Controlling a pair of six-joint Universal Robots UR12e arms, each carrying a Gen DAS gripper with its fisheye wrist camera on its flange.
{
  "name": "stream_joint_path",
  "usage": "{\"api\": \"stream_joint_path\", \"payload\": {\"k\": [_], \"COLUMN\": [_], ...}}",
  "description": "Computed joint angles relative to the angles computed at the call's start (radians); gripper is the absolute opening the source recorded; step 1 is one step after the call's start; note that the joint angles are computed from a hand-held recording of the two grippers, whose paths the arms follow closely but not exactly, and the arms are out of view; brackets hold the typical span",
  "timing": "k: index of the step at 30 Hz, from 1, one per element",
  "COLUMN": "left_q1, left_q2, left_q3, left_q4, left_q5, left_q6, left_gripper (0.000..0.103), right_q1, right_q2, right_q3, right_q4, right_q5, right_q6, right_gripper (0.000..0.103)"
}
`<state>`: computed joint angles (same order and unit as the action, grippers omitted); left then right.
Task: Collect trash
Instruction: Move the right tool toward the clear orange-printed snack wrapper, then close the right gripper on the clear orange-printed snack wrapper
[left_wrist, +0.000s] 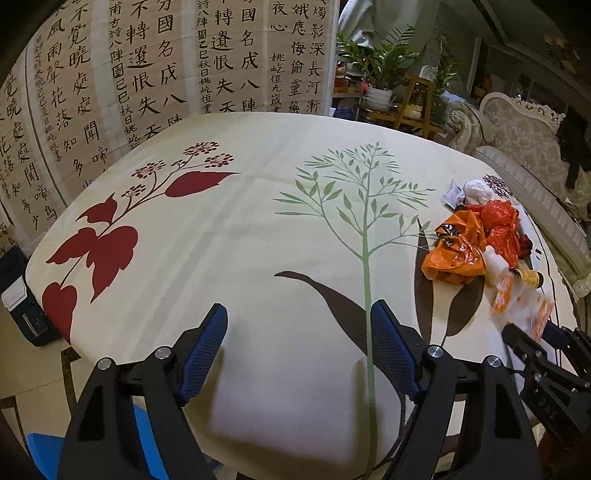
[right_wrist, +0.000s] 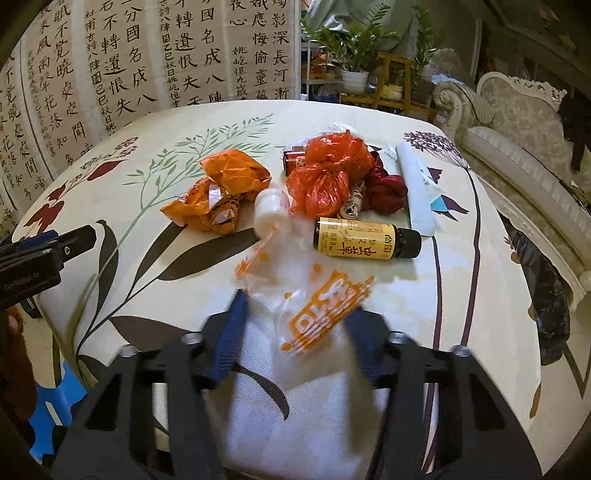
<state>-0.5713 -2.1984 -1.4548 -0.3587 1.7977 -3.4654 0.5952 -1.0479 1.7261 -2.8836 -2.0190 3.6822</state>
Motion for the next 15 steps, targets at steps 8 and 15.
{"api": "stream_joint_path", "payload": {"k": [8,15], "left_q1": [-0.008,-0.01], "left_q2": [0.002,0.002], "left_q3": [-0.007,-0.005], "left_q4": [0.005,0.013], "left_q5": [0.005,0.006], "left_q6": [0.01,0.008], "left_gripper": [0.077,0.077], "right_q1": [0.0,-0.009], "right_q2": [-0.007,-0.019], "right_q3": [0.018,0.039], "right_q4": [-0.038,-0.067], "right_q5": [0.03,0.076], "right_q6": [0.008,0.023], "right_gripper": [0.019,0.01]}}
